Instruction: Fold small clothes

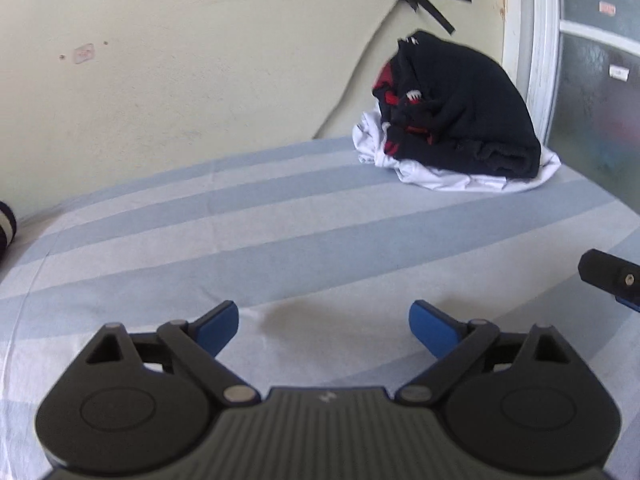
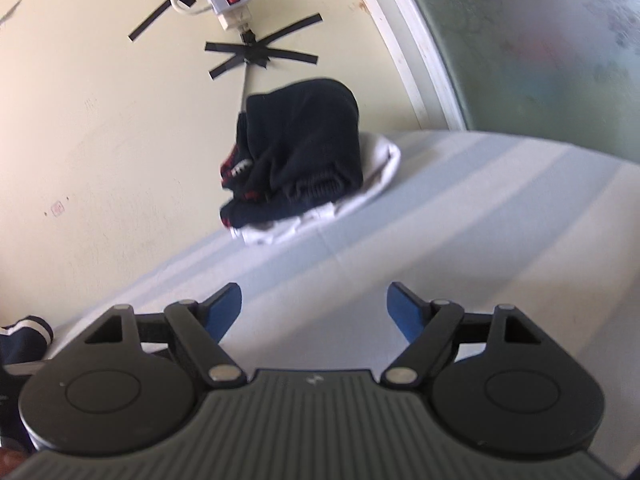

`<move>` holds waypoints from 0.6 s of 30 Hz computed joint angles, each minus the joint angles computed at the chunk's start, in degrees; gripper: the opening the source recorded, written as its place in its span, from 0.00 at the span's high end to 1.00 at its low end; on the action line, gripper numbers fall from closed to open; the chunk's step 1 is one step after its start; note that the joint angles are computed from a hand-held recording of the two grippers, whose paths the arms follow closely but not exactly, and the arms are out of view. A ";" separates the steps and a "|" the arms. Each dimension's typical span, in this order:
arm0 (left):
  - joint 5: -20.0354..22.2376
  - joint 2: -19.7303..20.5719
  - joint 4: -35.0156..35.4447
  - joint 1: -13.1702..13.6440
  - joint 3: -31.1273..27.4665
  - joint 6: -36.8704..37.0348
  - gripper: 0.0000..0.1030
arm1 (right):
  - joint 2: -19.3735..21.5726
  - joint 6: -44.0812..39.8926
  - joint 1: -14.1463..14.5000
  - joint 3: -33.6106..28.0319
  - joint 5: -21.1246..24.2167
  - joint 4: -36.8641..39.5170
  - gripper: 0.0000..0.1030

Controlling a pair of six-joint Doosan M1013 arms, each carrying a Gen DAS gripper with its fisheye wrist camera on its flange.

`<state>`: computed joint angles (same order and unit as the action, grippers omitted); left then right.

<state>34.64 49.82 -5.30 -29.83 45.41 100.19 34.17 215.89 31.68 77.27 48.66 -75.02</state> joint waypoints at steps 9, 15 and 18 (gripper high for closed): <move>-10.63 -3.89 -0.56 0.09 8.00 2.39 0.00 | 1.51 -2.43 1.44 -2.20 4.93 0.00 0.17; -12.23 -4.33 -0.38 0.04 8.98 2.76 0.00 | 1.48 -2.87 1.56 -2.05 4.85 -0.41 0.15; -12.47 -4.38 -0.99 0.13 9.11 2.62 0.00 | 1.30 -3.26 1.37 -1.82 3.57 -0.38 0.14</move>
<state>22.17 45.44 -6.29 -29.69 54.53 102.81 35.46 212.63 33.05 75.45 52.23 -75.41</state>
